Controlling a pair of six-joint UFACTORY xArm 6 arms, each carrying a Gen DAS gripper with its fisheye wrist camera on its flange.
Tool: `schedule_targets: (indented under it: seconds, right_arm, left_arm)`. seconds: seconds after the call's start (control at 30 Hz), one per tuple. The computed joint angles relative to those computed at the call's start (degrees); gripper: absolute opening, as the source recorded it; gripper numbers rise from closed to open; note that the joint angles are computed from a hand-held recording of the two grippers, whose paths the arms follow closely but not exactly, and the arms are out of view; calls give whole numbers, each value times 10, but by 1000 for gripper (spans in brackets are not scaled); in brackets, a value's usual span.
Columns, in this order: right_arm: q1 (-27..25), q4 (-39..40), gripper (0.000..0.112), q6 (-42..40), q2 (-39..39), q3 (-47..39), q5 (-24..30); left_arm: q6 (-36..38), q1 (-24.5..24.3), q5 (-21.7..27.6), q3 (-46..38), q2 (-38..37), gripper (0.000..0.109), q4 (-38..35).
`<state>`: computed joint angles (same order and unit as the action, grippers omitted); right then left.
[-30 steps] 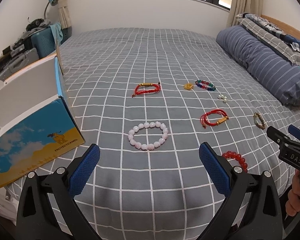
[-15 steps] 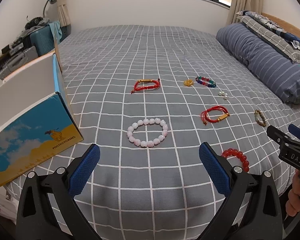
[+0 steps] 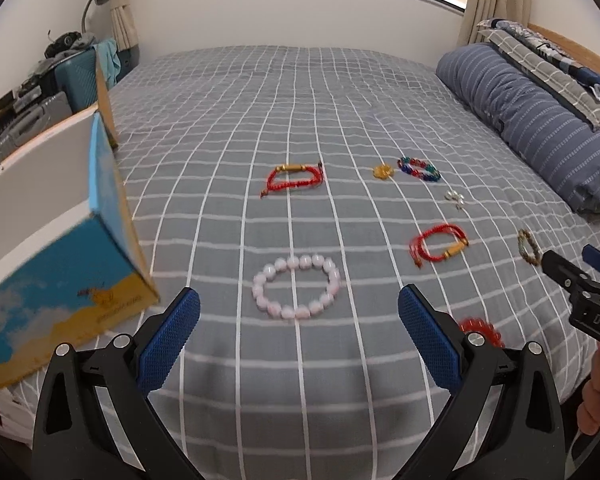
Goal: Organize jewelry
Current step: 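Grasp the red string bracelet with the left tool while the right tool grasps the pearl earrings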
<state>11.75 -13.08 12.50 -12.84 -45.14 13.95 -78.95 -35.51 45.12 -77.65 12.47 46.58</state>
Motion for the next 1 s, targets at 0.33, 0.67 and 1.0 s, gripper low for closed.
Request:
schedule_targets:
  seconds: [0.33,0.67,1.0]
  right_arm:
    - [15,56,95,-69,160,-192,63]
    - [9,76,87,-88,352,-412,175]
    - [7,98,74,-96,454,-534,251]
  left_arm:
    - [127,70,4,-150,112,97,-76]
    - [262,130,6,-327,255,97,-187]
    - [342,148,57,-511,395,97,-264]
